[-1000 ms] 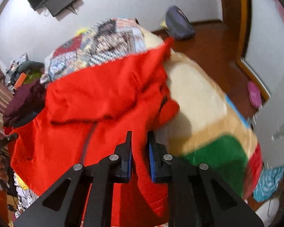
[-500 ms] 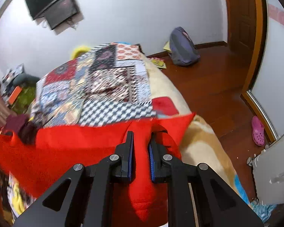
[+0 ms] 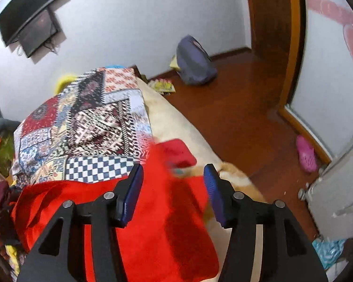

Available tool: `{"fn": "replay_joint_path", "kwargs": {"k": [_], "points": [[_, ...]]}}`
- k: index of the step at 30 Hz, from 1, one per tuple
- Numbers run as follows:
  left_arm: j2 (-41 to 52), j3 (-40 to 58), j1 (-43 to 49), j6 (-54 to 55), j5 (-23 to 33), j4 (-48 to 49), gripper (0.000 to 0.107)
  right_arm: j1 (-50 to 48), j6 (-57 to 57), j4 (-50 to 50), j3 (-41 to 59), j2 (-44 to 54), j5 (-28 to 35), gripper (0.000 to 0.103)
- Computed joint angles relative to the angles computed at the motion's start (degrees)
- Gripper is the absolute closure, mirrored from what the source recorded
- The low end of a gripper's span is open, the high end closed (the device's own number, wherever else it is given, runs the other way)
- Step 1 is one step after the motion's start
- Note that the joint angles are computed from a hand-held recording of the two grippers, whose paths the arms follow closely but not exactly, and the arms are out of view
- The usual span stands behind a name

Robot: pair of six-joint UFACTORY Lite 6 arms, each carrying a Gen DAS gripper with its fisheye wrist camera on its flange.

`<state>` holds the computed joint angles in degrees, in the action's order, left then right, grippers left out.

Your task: Fold large clothes

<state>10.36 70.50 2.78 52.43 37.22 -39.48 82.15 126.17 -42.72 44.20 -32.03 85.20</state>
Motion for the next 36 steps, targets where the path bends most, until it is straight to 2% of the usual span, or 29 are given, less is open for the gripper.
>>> {"fn": "replay_joint_path", "kwargs": {"k": [1, 3, 8, 15, 17, 21, 22, 24, 27, 29, 33, 36], "points": [[-1.88, -0.61, 0.06, 0.35, -0.59, -0.79, 0.059, 1.31, -0.87, -0.12, 1.46, 0.62, 1.28, 0.053], [-5.88, -1.80, 0.55, 0.94, -2.14, -2.37, 0.053, 2.62, -2.47, -0.42, 3.35, 2.09, 0.88, 0.053], [-10.78, -3.36, -0.61, 0.67, -1.18, -0.30, 0.053, 3.11, -7.40, -0.58, 8.92, 10.48, -4.55, 0.052], [-16.55, -14.43, -7.29, 2.25, -2.44, 2.25, 0.052, -1.02, -11.80, -1.02, 15.11, 24.99, -20.23, 0.048], [-16.84, -18.11, -10.39, 2.46, -4.25, 2.90, 0.052, -1.98, -13.45, -0.87, 17.62, 30.19, -25.34, 0.048], [-16.02, -23.75, -15.93, 1.25, -9.67, 4.29, 0.052, -3.73, -17.02, 0.71, 21.38, 38.56, -31.72, 0.048], [-15.18, -24.81, -16.78, 1.06, -11.01, 4.10, 0.052, -4.12, -18.48, 1.62, 22.50, 40.97, -32.34, 0.044], [-14.32, -27.15, -17.60, 2.51, -14.41, 2.48, 0.052, -3.21, -19.12, 1.40, 24.58, 44.34, -29.50, 0.036], [-14.65, -29.78, -16.77, 8.01, -17.20, -3.39, 0.041, -1.52, -18.77, 0.82, 23.43, 43.95, -27.02, 0.029], [-14.78, -30.40, -14.70, 12.79, -16.20, -7.96, 0.040, -0.41, -16.67, 0.76, 20.05, 41.11, -26.28, 0.028], [-15.66, -31.14, -11.79, 14.92, -15.79, -8.88, 0.040, 2.53, -11.05, 0.36, 15.18, 36.14, -23.77, 0.027], [-15.80, -31.15, -8.69, 16.75, -14.15, -9.48, 0.040, 4.77, -6.47, 0.49, 11.93, 32.33, -21.82, 0.021]]}}
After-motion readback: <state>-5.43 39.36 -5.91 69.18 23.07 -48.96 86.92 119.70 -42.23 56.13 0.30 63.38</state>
